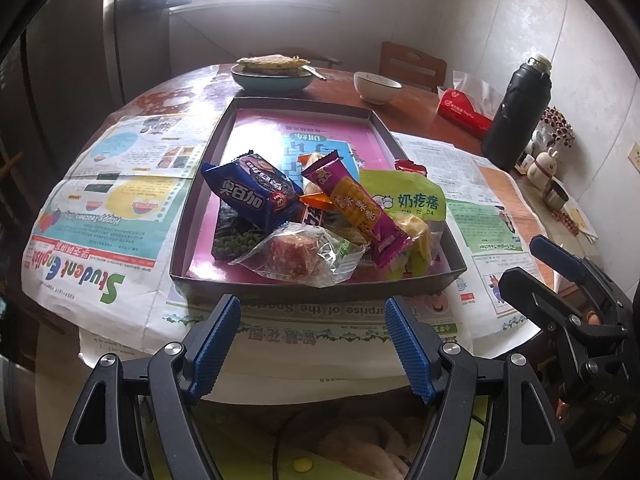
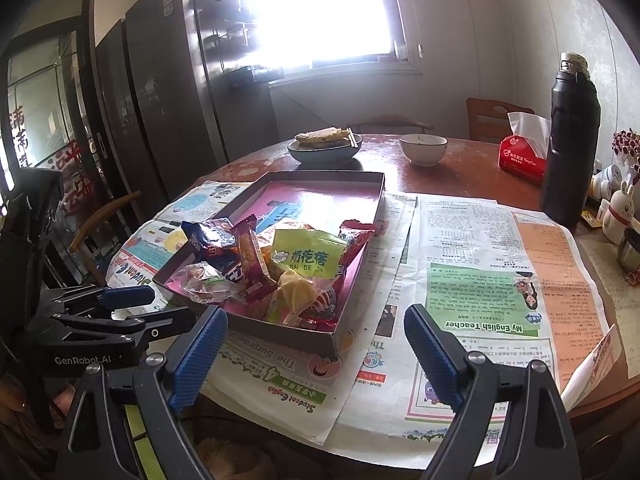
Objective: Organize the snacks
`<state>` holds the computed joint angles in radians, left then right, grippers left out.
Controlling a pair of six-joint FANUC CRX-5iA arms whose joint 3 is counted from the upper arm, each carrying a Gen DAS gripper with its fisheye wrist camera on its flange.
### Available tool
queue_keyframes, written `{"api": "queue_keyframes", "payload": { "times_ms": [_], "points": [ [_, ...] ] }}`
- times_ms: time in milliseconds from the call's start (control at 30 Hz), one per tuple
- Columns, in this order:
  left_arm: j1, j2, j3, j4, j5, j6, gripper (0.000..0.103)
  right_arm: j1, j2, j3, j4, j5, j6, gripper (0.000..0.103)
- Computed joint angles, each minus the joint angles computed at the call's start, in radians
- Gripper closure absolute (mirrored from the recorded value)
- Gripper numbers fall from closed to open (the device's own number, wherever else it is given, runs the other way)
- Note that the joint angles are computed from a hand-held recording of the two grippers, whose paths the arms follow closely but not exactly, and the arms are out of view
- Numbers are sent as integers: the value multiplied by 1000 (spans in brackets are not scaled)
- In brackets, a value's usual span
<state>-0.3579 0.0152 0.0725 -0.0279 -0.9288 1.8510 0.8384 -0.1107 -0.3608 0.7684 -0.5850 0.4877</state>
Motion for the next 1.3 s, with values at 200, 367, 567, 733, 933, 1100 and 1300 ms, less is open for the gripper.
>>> {"api": "queue_keyframes", "payload": {
  "times_ms": [200,367,567,733,933,1100,1300],
  "points": [
    [4,-1,0,2,-1,2,27,0,2,1,-7,-2,5,13],
    [3,-1,1,-1,-6,3,27,2,1,0,-6,-3,3,13],
    [3,-1,2,-3,-8,3,27,2,0,-1,-3,-2,1,13],
    [0,2,8,-12,-12,6,27,2,0,-1,-4,-3,2,13],
    [-2,3,10,-18,-13,7,27,2,0,-2,3,-4,-7,13],
    [-2,2,11,-21,-16,7,27,1,0,-2,4,-5,-10,13],
    [-9,2,18,-42,-17,18,27,0,-1,-3,6,-6,-13,13]
  ]
}}
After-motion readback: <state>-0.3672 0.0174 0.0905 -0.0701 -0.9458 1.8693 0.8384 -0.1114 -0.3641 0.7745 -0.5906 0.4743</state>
